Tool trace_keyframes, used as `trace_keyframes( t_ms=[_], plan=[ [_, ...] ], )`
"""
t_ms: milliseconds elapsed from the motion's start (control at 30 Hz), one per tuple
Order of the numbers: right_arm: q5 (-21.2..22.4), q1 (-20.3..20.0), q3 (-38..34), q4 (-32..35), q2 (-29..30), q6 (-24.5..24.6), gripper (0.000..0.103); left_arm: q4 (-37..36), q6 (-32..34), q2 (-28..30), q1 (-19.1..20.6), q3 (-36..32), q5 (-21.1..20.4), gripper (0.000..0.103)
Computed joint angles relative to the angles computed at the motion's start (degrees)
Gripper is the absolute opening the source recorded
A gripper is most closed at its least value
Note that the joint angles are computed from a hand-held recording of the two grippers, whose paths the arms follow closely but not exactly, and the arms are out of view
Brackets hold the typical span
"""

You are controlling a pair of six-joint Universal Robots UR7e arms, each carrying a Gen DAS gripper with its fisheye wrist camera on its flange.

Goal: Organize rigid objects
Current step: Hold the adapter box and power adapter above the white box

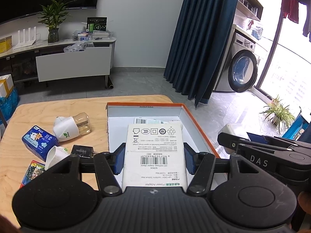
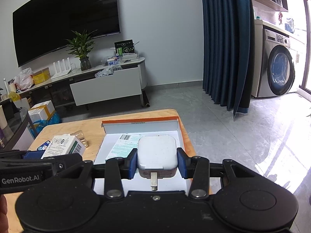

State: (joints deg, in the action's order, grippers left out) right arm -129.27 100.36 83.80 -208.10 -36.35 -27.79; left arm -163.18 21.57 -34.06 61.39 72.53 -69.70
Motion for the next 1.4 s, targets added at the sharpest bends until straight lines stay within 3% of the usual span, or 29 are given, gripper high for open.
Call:
trace_keyframes(
  t_ms=[1400],
  plan=[
    [-0.2,0.39,-0.66,0.44,0.6,-0.33,0.051,-0.25,-0.89,-0.65,0.24,0.87,-0.32,0.06]
  ],
)
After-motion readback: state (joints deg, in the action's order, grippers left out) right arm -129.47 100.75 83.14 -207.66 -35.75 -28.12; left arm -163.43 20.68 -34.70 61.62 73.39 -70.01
